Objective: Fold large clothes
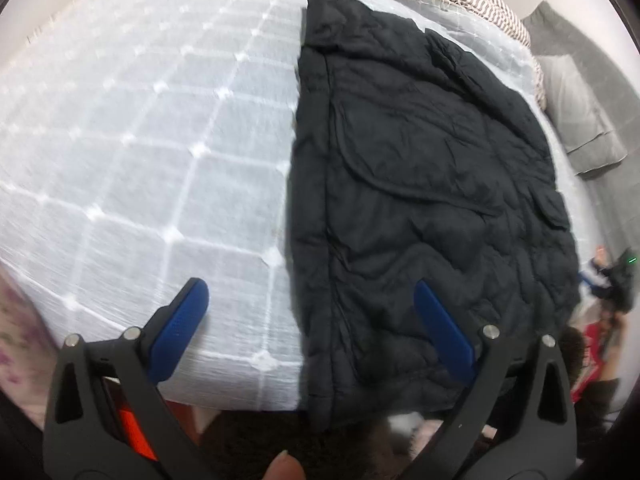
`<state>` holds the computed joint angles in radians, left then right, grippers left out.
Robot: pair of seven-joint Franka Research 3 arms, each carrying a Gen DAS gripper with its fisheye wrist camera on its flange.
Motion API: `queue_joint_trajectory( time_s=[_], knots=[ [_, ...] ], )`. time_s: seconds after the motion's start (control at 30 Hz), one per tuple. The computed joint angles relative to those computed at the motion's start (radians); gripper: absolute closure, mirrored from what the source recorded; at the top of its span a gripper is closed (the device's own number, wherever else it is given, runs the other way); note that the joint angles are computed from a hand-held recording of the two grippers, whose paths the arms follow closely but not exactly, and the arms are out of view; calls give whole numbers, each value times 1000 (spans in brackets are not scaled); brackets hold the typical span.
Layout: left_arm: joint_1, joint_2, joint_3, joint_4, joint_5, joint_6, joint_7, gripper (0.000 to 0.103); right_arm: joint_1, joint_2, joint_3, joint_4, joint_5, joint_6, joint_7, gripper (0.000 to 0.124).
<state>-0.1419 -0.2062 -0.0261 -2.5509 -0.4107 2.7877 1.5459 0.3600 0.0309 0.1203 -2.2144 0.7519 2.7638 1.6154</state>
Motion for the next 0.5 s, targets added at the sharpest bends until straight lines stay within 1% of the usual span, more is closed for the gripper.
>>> queue_joint_trajectory(
  time_s=[0.03, 0.07, 0.1, 0.17, 0.23, 0.27, 0.3, 0.33, 0.37, 0.4, 0.47, 0.5],
  knots=[
    [-34, 10, 32, 5, -88, -7, 71, 1, -1, 1, 2, -7, 44, -8, -33, 38],
    [-53, 23, 52, 14, -166, -22, 135, 1, -1, 1, 4, -13, 81, -8, -62, 38],
    [-54, 34, 51, 22, -207, -35, 169, 1, -1, 6, 8, -16, 136, -12, -103, 38],
    [-43, 55, 34, 41, -248, -50, 211, 1, 1, 13, 11, -17, 179, -15, -131, 38],
    [-39, 78, 27, 68, -334, -92, 281, 1, 6, 21, 16, -15, 215, 1, -158, 36],
    [-38, 94, 30, 85, -408, -129, 336, 1, 7, 23, 18, -13, 232, 7, -168, 36],
    [-31, 100, 26, 90, -461, -148, 373, 1, 7, 25, 21, -9, 263, 7, -187, 36],
    [-28, 112, 25, 99, -557, -168, 431, 1, 6, 29, 22, -6, 295, 4, -213, 36],
    [-22, 119, 21, 103, -643, -182, 478, 1, 2, 32, 25, 1, 357, -10, -266, 36],
    [-13, 121, 12, 105, -682, -191, 501, 1, 1, 32, 26, 3, 397, -18, -301, 36],
    [6, 121, -1, 107, -795, -232, 579, 6, -1, 34, 30, 7, 501, -33, -392, 37],
    [16, 124, -10, 110, -830, -248, 596, 10, 2, 37, 31, 10, 536, -33, -419, 38]
  ],
)
